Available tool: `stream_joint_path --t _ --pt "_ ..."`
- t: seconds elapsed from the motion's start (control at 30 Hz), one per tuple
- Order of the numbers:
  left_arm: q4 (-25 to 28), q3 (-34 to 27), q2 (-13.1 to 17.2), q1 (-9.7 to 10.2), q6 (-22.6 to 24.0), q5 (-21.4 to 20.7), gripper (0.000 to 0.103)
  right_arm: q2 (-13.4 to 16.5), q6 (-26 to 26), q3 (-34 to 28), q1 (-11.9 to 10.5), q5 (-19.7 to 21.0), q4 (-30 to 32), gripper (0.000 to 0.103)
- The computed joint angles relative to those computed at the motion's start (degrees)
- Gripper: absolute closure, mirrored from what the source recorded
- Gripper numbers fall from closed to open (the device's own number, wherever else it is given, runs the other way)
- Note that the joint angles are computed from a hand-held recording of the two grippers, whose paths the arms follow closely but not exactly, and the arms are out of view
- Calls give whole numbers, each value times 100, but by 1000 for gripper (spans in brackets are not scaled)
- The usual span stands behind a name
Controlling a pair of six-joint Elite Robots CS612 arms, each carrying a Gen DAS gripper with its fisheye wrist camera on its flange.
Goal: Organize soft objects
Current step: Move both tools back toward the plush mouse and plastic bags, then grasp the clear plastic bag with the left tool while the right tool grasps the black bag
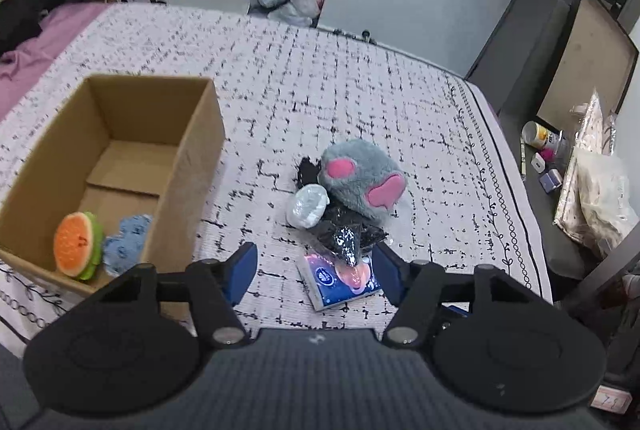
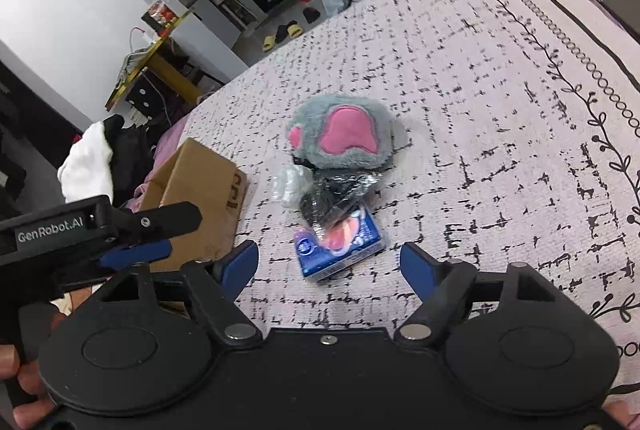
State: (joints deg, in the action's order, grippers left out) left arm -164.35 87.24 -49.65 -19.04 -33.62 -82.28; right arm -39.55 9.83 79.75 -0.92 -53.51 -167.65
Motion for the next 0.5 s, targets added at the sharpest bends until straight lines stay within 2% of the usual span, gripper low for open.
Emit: stream_joint_path --t 0.23,0.3,0.5 --pt "267 -314 259 8 2 48 41 145 157 -217 -44 9 213 28" --pt "318 -413 335 13 -5 105 41 200 247 -301 -50 29 267 31" --pt "454 -742 575 50 -16 184 49 394 611 -586 -48 147 388 35"
